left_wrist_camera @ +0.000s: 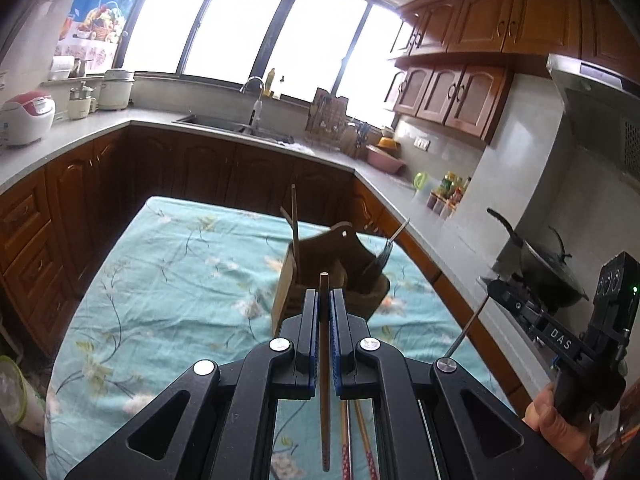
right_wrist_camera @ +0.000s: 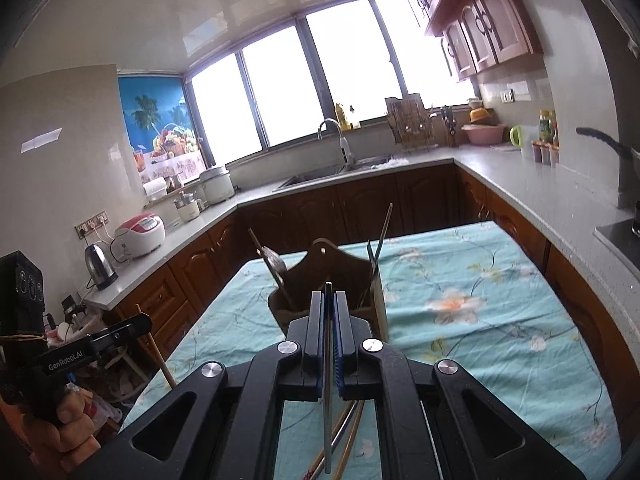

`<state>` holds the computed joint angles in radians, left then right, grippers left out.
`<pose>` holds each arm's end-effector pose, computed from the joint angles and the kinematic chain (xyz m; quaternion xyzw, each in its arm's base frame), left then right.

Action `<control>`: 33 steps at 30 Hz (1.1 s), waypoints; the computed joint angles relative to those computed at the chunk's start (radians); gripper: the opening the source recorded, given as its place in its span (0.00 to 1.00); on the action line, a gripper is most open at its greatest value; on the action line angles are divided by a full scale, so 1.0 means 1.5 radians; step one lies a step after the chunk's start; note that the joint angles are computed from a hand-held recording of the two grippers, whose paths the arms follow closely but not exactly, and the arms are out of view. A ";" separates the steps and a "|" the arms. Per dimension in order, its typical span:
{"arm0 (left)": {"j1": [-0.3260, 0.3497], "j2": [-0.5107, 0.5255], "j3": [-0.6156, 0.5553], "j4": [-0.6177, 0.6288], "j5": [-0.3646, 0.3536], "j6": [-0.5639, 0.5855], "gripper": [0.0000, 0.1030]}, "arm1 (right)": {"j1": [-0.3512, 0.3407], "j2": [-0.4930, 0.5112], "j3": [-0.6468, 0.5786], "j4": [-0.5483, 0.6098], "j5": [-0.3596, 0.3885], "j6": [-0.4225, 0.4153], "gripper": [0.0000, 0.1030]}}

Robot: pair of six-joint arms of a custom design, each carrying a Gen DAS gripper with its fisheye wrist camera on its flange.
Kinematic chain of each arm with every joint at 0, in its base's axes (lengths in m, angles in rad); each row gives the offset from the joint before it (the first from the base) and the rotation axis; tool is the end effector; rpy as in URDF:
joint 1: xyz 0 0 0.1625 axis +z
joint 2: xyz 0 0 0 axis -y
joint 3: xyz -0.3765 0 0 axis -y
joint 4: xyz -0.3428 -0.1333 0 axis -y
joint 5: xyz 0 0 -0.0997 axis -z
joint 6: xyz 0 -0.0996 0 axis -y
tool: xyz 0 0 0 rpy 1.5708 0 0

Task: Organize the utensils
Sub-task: 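Lift both held chopsticks and carry them over the wooden holder, then lower both chopsticks into the holder and open both tools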

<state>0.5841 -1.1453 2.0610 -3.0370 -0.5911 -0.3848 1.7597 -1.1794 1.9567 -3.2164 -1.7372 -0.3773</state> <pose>-0.2799 -0.4439 0.2384 0.1296 0.8489 -0.4723 0.1986 0.2138 -0.4960 0.2827 0.2190 -0.8779 0.4102 0.1145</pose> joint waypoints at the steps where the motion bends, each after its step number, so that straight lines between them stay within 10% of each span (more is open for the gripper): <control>1: 0.001 0.004 -0.005 -0.007 0.005 0.002 0.04 | 0.001 0.003 -0.006 -0.003 0.001 -0.001 0.04; 33: 0.151 0.348 -0.348 -0.504 -0.065 0.430 0.04 | 0.003 0.188 -0.270 -0.113 0.034 -0.041 0.04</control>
<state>0.8113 -0.6231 1.5391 -3.7936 -0.6891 0.2610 1.7639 -0.8970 1.5512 -3.3858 -1.6860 -0.4389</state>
